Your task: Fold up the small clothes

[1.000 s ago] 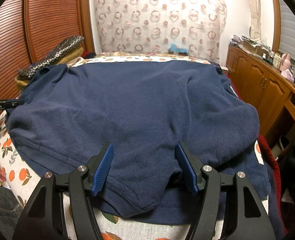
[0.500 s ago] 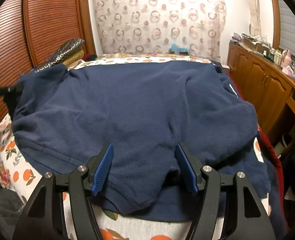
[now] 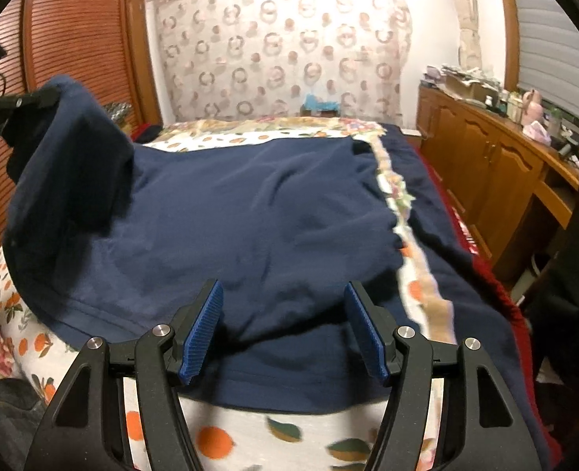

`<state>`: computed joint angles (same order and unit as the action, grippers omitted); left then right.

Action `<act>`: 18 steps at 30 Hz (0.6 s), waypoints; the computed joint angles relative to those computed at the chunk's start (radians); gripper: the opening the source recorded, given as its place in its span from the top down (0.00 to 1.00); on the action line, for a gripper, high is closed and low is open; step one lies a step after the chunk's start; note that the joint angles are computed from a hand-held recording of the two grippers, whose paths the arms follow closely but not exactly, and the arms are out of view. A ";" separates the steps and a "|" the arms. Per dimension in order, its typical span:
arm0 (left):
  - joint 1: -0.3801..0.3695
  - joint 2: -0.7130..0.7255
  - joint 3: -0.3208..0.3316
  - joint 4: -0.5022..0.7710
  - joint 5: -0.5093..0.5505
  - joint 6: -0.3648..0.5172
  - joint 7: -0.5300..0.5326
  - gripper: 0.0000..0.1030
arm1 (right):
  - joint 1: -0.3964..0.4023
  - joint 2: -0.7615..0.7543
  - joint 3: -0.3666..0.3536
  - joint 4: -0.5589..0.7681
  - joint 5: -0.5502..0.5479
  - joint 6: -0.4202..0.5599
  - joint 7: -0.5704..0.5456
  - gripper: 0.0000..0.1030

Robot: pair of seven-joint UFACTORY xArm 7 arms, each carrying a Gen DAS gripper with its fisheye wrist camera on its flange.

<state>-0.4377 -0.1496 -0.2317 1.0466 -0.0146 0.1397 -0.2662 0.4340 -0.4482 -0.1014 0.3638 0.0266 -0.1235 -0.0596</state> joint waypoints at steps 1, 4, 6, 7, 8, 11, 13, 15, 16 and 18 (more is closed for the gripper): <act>0.002 0.020 -0.009 0.029 0.014 0.008 -0.005 0.91 | -0.003 -0.007 -0.002 -0.003 0.000 0.002 0.000 0.36; 0.000 0.089 -0.025 0.126 0.066 0.041 -0.032 0.91 | 0.002 -0.020 -0.021 -0.011 0.003 0.005 -0.003 0.36; 0.000 0.142 -0.031 0.204 0.160 0.079 -0.099 0.91 | 0.013 -0.031 -0.046 -0.017 0.003 0.008 -0.014 0.36; -0.010 0.163 -0.029 0.235 0.182 0.100 -0.114 0.91 | 0.010 -0.038 -0.046 -0.021 0.004 0.009 -0.016 0.36; -0.019 0.179 -0.027 0.258 0.163 0.120 -0.093 0.91 | 0.013 -0.046 -0.052 -0.024 0.006 0.012 -0.019 0.36; -0.043 0.219 -0.024 0.310 0.102 0.194 -0.028 0.87 | 0.028 -0.064 -0.077 -0.027 0.012 0.018 -0.036 0.36; -0.055 0.221 -0.020 0.307 0.096 0.208 -0.008 0.76 | 0.030 -0.065 -0.081 -0.024 0.018 0.022 -0.043 0.36; -0.062 0.210 -0.016 0.293 0.092 0.213 0.004 0.54 | 0.030 -0.062 -0.087 -0.020 0.022 0.022 -0.052 0.36; -0.063 0.205 -0.014 0.289 0.091 0.219 0.012 0.54 | 0.028 -0.057 -0.086 -0.017 0.026 0.020 -0.053 0.36; -0.065 0.187 -0.009 0.271 0.107 0.228 0.001 0.52 | 0.018 -0.057 -0.076 -0.016 0.030 0.020 -0.053 0.36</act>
<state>-0.5030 0.0374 -0.2405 1.3179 0.0926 0.3677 -0.2653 0.4518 -0.5057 -0.1777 0.3480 0.0570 -0.1033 -0.1122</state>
